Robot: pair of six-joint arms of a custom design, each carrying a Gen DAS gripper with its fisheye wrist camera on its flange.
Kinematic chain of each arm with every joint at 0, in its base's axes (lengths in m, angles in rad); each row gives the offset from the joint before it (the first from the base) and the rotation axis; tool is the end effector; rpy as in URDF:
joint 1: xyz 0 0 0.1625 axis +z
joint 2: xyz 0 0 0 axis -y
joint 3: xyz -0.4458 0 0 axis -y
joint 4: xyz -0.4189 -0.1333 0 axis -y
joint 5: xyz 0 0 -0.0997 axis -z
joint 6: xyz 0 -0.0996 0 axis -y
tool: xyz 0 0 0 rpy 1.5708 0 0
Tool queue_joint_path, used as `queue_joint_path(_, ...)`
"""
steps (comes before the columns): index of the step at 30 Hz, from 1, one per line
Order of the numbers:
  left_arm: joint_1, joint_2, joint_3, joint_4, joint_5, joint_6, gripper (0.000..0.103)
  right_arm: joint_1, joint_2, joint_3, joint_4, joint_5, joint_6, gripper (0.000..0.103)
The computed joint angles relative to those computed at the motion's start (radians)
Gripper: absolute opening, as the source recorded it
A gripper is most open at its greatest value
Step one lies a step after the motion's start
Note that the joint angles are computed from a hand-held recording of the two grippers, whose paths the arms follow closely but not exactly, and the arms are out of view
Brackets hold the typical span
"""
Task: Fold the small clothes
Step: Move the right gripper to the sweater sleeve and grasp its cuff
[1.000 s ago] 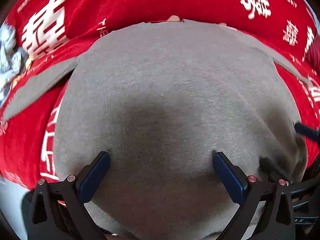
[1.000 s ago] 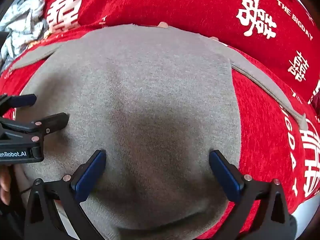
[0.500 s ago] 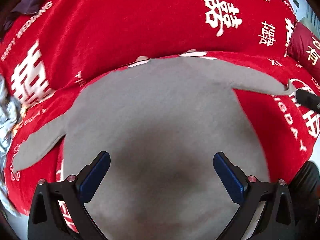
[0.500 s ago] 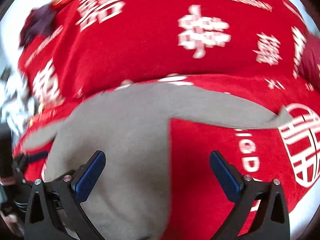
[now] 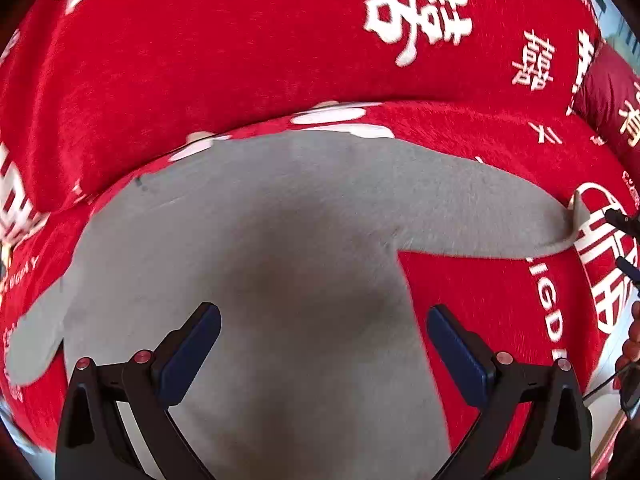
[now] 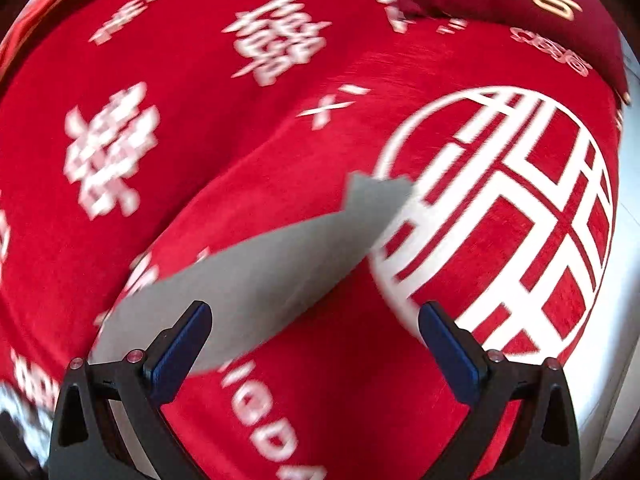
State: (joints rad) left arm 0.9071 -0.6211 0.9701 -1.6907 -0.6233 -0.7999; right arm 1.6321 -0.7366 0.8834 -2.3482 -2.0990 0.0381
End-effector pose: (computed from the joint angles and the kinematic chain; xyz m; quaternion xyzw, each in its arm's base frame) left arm -0.3488 -0.7937 0.1994 -0.0081 0.8855 -0.2272 0.4052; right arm 0.1366 -0.8691 0.3900 -0.0703 -0.9186 0.3113 0.2330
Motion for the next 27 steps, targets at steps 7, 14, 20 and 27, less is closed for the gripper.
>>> queue_joint_path(7, 0.052, 0.139, -0.200, 0.072, -0.087, -0.014, 0.103, 0.030, 0.309, -0.459, 0.204, -0.363, -0.124, 0.103)
queue_joint_path(14, 0.061, 0.136, -0.174, 0.030, -0.099, 0.037, 0.103, -0.013, 0.145, -0.165, 0.101, -0.625, -0.039, 0.102)
queue_joint_path(20, 0.075, 0.161, -0.221, -0.006, -0.108, 0.042, 0.103, -0.076, -0.073, 0.081, -0.092, -0.254, -0.014, 0.102)
queue_joint_path(27, 0.093, 0.168, -0.257, 0.021, -0.090, 0.007, 0.103, -0.139, -0.053, 0.040, 0.034, 0.298, 0.047, 0.097)
